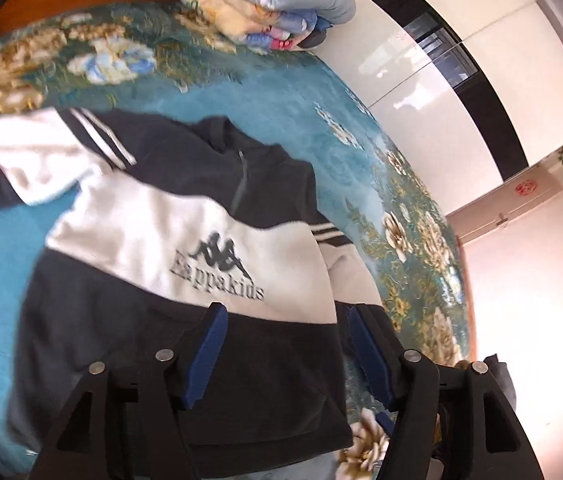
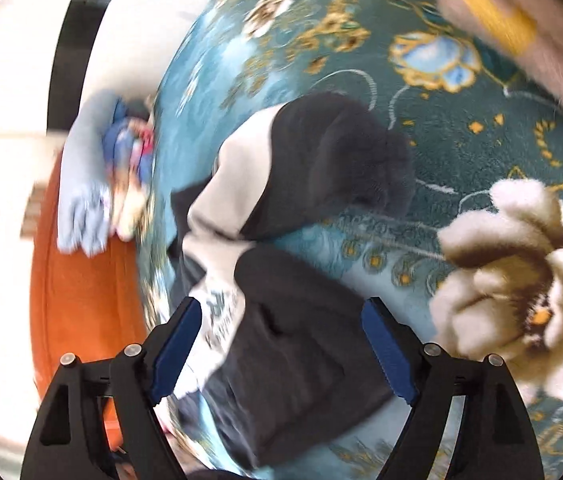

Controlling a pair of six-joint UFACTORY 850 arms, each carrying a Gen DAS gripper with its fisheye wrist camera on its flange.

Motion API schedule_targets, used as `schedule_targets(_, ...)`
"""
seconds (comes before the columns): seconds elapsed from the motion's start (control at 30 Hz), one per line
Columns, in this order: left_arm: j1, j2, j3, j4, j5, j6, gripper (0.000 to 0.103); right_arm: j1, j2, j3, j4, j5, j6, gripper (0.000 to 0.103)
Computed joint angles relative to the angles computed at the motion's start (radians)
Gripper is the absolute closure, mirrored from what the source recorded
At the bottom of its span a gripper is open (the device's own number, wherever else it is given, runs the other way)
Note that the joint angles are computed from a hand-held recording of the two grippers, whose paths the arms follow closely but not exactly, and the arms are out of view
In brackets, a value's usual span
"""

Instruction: Fold clothes

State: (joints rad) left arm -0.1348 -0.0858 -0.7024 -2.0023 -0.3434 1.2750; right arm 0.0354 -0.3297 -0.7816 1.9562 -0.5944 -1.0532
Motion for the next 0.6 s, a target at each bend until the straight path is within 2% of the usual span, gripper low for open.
schedule_targets(0.07, -0.006, -0.039, -0.016, 0.011, 0.012, -0.005, 0.036, -0.001, -0.023, -0.011, 0.045, 0.002, -0.005, 0.015)
schedule_targets(0.13, 0.006, -0.06, -0.024, 0.027, 0.01, -0.011, 0.036, -0.003, -0.058, -0.043, 0.019, 0.02, 0.041, 0.015)
schedule_targets(0.33, 0.083, -0.114, -0.013, 0.026, -0.086, -0.083, 0.034, -0.008, -0.164, -0.144, 0.037, 0.029, 0.164, 0.015)
schedule_targets(0.43, 0.098, -0.14, -0.018, 0.03, -0.117, -0.113, 0.034, 0.001, -0.196, -0.199, 0.057, 0.067, 0.173, 0.018)
schedule_targets(0.5, 0.096, -0.151, -0.025, 0.04, -0.119, -0.119, 0.034, 0.005, -0.21, -0.23, 0.09, 0.099, 0.164, 0.029)
schedule_targets(0.57, 0.091, -0.165, -0.038, 0.062, -0.117, -0.131, 0.034, 0.003, -0.22, -0.258, 0.123, 0.118, 0.16, 0.052)
schedule_targets(0.6, 0.092, -0.17, -0.042, 0.071, -0.119, -0.137, 0.034, 0.003, -0.218, -0.275, 0.102, 0.16, 0.177, 0.061)
